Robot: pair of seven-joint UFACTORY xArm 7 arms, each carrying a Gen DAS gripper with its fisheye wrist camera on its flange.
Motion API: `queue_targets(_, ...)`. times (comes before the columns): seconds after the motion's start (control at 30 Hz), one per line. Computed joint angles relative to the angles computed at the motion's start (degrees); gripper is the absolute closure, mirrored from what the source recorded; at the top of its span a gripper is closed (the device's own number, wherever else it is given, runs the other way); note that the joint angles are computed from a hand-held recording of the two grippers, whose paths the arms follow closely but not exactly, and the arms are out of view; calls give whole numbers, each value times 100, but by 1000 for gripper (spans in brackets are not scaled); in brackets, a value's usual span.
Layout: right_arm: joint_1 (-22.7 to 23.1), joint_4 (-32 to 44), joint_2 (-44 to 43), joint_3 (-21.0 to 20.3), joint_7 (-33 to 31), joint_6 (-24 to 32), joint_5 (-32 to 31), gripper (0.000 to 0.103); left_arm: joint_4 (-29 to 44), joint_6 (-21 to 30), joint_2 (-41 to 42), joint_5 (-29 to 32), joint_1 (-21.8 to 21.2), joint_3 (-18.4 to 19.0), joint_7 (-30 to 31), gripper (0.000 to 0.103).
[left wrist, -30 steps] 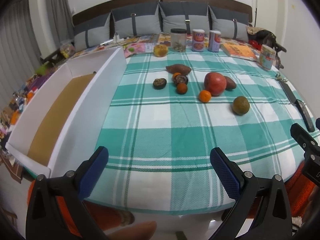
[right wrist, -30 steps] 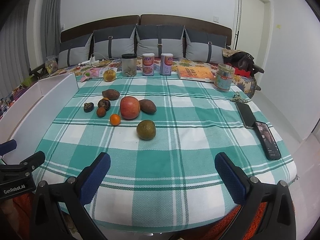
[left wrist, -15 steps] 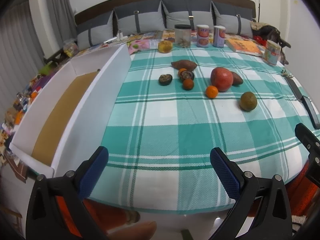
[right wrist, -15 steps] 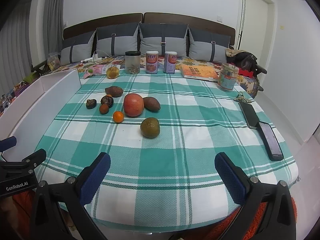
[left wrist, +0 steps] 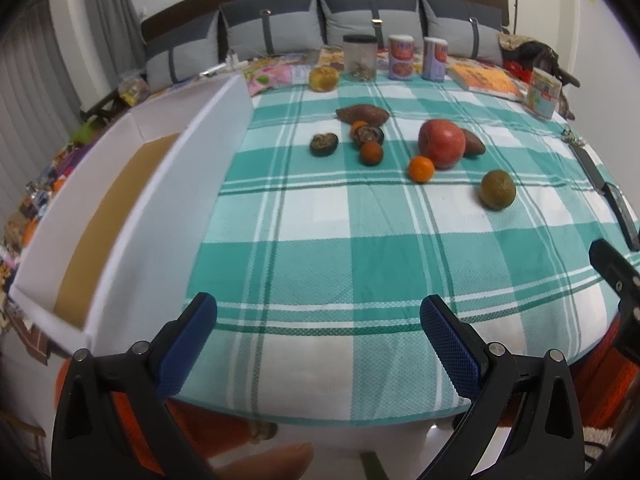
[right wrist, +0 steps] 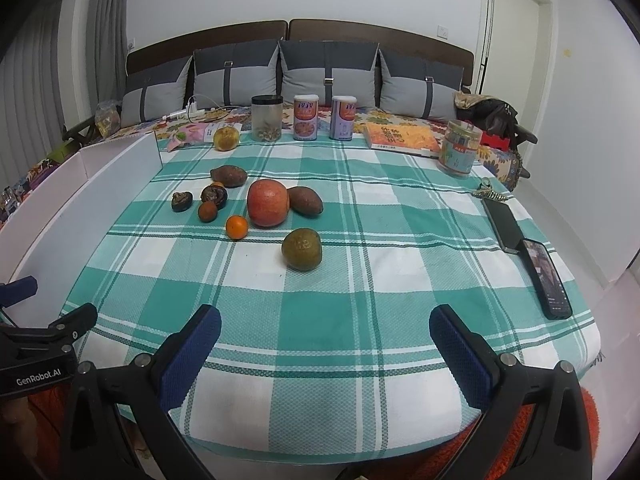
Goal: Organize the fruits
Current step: 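Grasp the dark mangosteen with the left tool while the right tool grasps the green pomelo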
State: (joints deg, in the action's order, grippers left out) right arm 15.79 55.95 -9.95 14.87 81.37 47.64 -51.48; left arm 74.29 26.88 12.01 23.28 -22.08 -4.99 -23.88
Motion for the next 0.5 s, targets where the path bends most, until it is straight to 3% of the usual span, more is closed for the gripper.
queue_targets(0.2, -193, 184, 422, -282, -210, -573, -122, 0, 857, 113, 1026, -628, 115, -30, 556, 1)
queue_targets(0.33, -257, 207, 888, -570, -387, -974, 274, 0, 1502, 414, 1673, -700, -63, 158, 676, 1)
queue_targets(0.5, -195, 280, 1335, -824, -636, -1245, 425, 0, 1574, 318, 1845, -852, -106, 199, 752, 0)
